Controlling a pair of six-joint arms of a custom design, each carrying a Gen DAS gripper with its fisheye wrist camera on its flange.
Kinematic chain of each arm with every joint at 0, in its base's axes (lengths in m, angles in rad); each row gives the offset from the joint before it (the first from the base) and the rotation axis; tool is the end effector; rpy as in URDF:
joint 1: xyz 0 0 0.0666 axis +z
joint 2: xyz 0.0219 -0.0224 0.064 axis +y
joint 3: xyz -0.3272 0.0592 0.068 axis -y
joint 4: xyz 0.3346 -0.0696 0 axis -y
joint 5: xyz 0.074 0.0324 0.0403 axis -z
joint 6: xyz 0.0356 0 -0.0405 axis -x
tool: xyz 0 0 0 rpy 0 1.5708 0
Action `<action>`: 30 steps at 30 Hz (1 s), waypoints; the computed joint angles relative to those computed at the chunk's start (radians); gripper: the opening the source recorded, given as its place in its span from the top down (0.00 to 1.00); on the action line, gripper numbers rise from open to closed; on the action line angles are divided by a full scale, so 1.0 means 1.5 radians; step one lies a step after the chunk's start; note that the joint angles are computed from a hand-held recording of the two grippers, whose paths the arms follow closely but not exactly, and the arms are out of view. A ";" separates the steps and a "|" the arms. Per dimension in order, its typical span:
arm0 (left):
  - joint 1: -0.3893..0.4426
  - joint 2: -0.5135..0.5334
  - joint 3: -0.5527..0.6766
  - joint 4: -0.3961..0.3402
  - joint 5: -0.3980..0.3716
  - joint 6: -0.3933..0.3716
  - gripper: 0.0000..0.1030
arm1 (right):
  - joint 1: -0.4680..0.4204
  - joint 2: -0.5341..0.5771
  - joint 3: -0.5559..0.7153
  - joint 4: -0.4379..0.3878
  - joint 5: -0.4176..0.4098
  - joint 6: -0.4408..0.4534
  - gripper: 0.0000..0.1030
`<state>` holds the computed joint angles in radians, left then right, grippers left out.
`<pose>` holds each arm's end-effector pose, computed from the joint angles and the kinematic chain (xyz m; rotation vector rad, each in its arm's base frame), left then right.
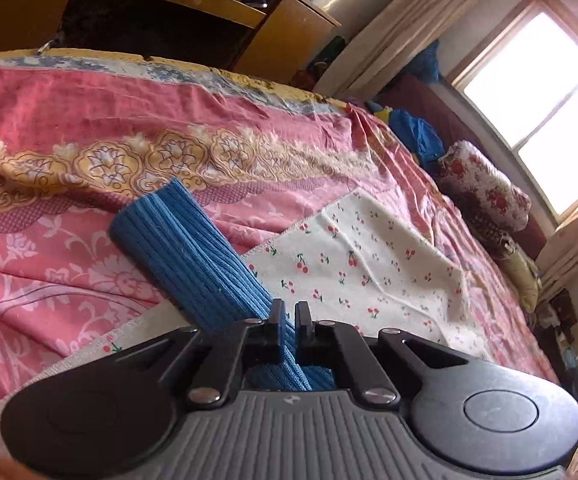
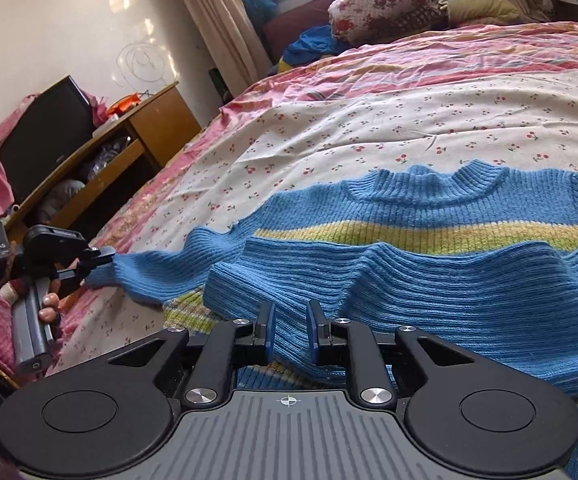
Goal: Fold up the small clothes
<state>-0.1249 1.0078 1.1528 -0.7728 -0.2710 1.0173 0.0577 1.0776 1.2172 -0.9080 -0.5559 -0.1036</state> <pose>0.3220 -0.0312 0.4282 -1.0818 1.9088 -0.3522 0.3314 0.0376 0.4250 -0.2244 2.2945 0.7291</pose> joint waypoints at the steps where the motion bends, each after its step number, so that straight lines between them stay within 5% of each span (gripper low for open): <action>1: 0.002 -0.010 -0.007 0.002 0.005 0.003 0.89 | -0.002 -0.001 -0.001 -0.001 -0.004 0.000 0.82; 7: 0.007 -0.032 -0.038 -0.026 -0.011 0.040 0.53 | -0.001 0.000 -0.006 -0.006 -0.010 -0.001 0.82; 10: 0.030 -0.031 -0.065 0.017 0.033 0.087 0.48 | 0.002 -0.002 -0.008 -0.010 -0.011 -0.001 0.82; 14: 0.018 0.010 -0.050 0.038 0.010 0.074 0.44 | 0.007 0.001 -0.004 -0.013 -0.010 0.001 0.82; 17: 0.022 0.027 -0.040 0.047 -0.009 0.095 0.50 | 0.008 0.002 -0.003 -0.014 -0.013 -0.002 0.82; 18: 0.025 0.031 -0.036 0.045 -0.011 0.103 0.57 | 0.007 0.002 -0.003 -0.014 -0.015 -0.003 0.82; 19: 0.030 0.038 -0.024 0.026 -0.007 0.107 0.75 | 0.004 0.001 -0.004 -0.014 -0.018 -0.003 0.82; 20: 0.031 0.044 -0.015 0.013 -0.003 0.102 0.80 | 0.003 -0.001 -0.006 -0.013 -0.020 -0.003 0.82; 25: -0.016 0.031 0.004 0.026 -0.019 0.013 0.86 | -0.012 -0.007 -0.011 -0.014 -0.031 -0.007 0.82; 30: -0.080 0.033 0.045 0.079 0.025 -0.036 0.86 | -0.027 -0.015 -0.013 -0.017 -0.037 -0.012 0.82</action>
